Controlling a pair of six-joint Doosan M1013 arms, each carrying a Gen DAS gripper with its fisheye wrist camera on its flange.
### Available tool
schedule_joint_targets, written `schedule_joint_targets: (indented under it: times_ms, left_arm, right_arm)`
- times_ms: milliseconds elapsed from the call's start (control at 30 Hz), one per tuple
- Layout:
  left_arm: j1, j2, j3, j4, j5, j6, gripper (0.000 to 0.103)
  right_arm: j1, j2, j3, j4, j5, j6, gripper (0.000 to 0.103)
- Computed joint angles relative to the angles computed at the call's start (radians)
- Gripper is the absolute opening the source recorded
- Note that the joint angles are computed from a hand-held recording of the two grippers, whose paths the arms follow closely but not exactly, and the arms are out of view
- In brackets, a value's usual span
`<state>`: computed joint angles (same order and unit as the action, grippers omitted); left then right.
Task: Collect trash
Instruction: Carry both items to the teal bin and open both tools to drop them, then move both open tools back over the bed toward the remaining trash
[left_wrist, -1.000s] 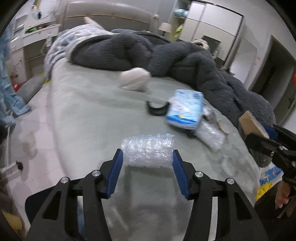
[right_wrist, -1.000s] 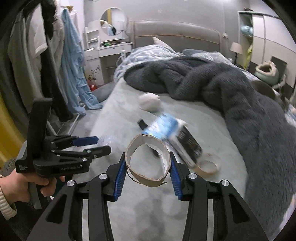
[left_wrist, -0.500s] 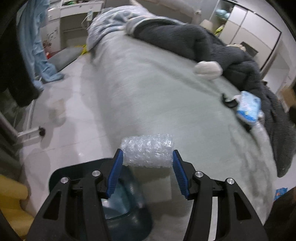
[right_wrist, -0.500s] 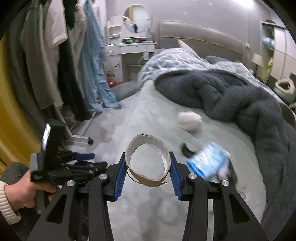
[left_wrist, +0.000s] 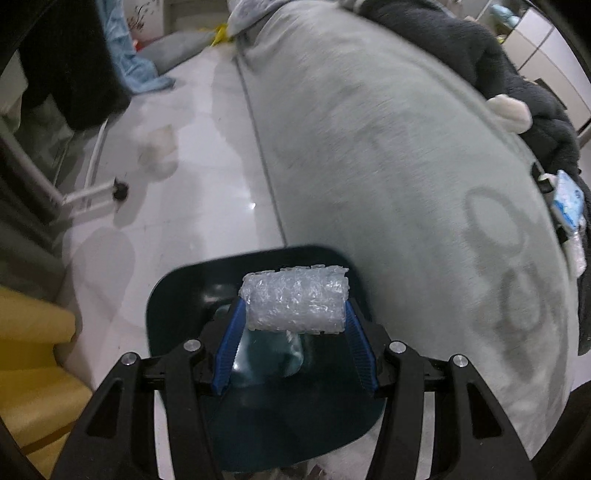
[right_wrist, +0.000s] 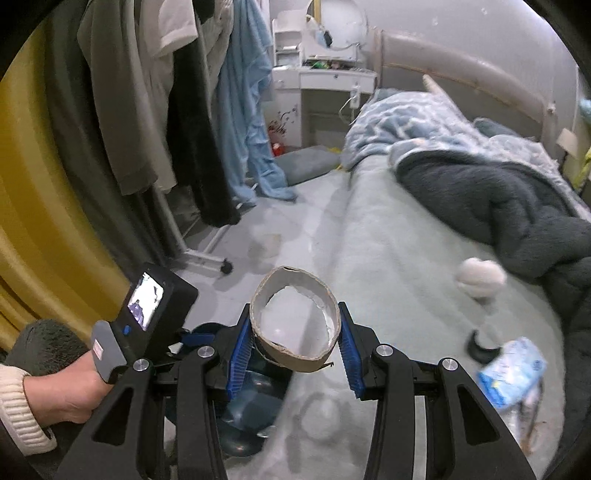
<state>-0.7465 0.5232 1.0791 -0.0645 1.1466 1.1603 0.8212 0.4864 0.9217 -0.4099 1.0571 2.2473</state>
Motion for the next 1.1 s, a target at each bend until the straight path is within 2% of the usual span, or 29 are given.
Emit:
schedule_joint_targets:
  times_ms: [200,367,467,533,800,1100]
  left_arm:
    - [0.020,0.007,0.005,-0.045,0.094,-0.002,0.057]
    - [0.031,0.009,0.008,-0.073,0.151,-0.005,0.058]
    - [0.036,0.009,0.010,-0.082,0.169,-0.001,0.061]
    - [0.039,0.002,0.014,-0.081,0.175,-0.001,0.066]
    - [0.056,-0.036,0.042,-0.049,0.136,-0.016,0.072]
    - [0.069,-0.095,0.081,0.035,0.021,-0.083,0.076]
  right_arm:
    - [-0.015,0.039,-0.040,0.111,0.012,-0.039,0.044]
    - [-0.021,0.087,-0.091,0.168,0.059,-0.099,0.044]
    - [-0.029,0.108,-0.105,0.216,0.075,-0.132,0.044]
    - [-0.030,0.123,-0.118,0.232,0.090,-0.147,0.044]
    - [-0.042,0.162,-0.137,0.298,0.129,-0.174,0.044]
    - [-0.042,0.217,-0.190,0.333,0.202,-0.204,0.045]
